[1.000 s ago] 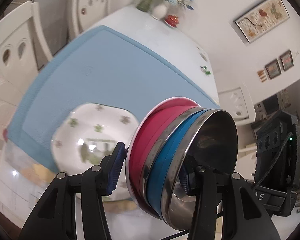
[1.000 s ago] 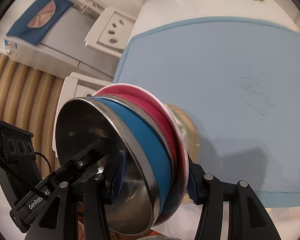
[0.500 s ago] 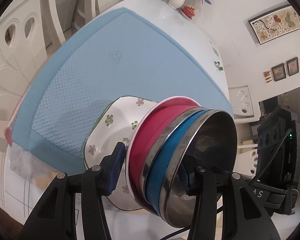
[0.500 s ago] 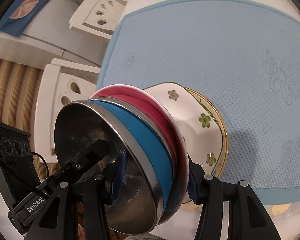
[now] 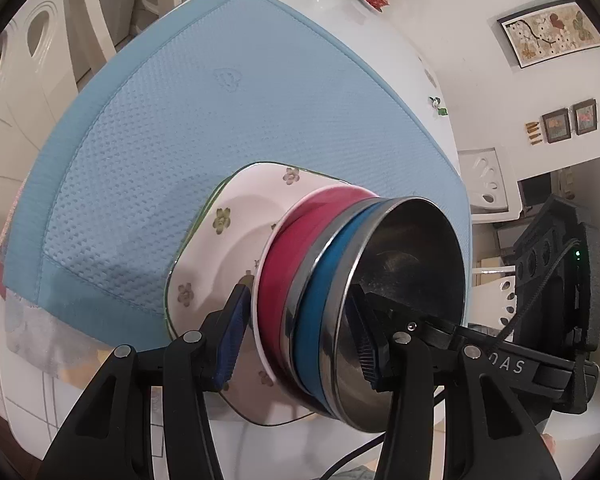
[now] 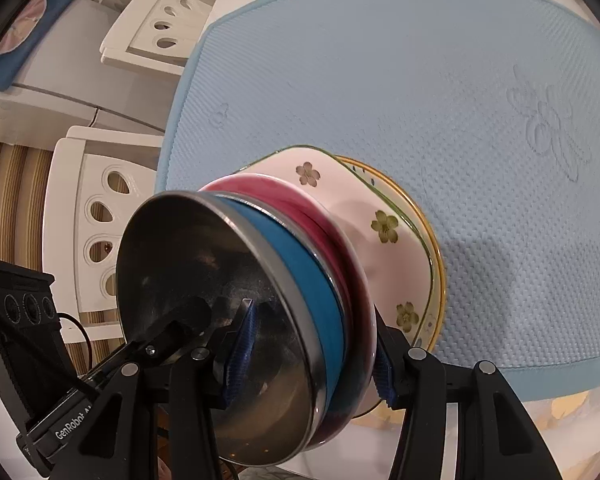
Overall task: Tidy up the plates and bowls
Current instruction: 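Open both grippers and withdraw above the stacked dishes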
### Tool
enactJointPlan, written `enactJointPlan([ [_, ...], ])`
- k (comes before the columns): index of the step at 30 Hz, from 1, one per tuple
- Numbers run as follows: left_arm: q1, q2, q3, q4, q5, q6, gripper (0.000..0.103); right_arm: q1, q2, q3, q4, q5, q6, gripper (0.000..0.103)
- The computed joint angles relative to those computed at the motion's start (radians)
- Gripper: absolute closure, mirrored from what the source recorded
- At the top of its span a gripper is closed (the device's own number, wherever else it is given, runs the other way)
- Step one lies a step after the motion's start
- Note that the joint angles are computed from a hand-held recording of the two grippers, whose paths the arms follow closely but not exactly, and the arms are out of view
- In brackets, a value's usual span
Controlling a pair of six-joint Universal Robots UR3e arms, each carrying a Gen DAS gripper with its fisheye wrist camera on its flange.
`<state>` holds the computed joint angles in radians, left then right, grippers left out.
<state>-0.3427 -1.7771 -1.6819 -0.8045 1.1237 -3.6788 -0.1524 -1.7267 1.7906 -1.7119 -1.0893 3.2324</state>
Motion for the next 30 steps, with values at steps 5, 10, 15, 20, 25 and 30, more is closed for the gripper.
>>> enactJointPlan([
  [5,0.012,0.011,-0.026,0.020,-0.011,0.010,0.058,0.007,0.010,0.001,-0.020,-0.002,0.009,0.052],
  [10,0.044,0.041,-0.073,0.047,-0.037,0.021,0.058,-0.045,-0.029,0.034,0.008,0.041,-0.032,0.052],
  [15,0.083,0.093,-0.135,0.081,-0.080,0.045,0.058,-0.095,-0.107,0.052,0.076,0.059,-0.102,0.052],
  [20,0.079,0.165,-0.153,0.070,-0.060,0.099,0.058,-0.140,-0.213,0.035,0.188,0.067,-0.203,0.052],
  [25,0.028,0.203,-0.116,0.064,0.019,0.115,0.058,-0.142,-0.298,0.000,0.241,0.041,-0.248,0.052],
  [30,-0.051,0.199,-0.013,0.056,0.162,0.134,0.056,-0.057,-0.370,-0.039,0.143,-0.062,-0.195,0.046],
])
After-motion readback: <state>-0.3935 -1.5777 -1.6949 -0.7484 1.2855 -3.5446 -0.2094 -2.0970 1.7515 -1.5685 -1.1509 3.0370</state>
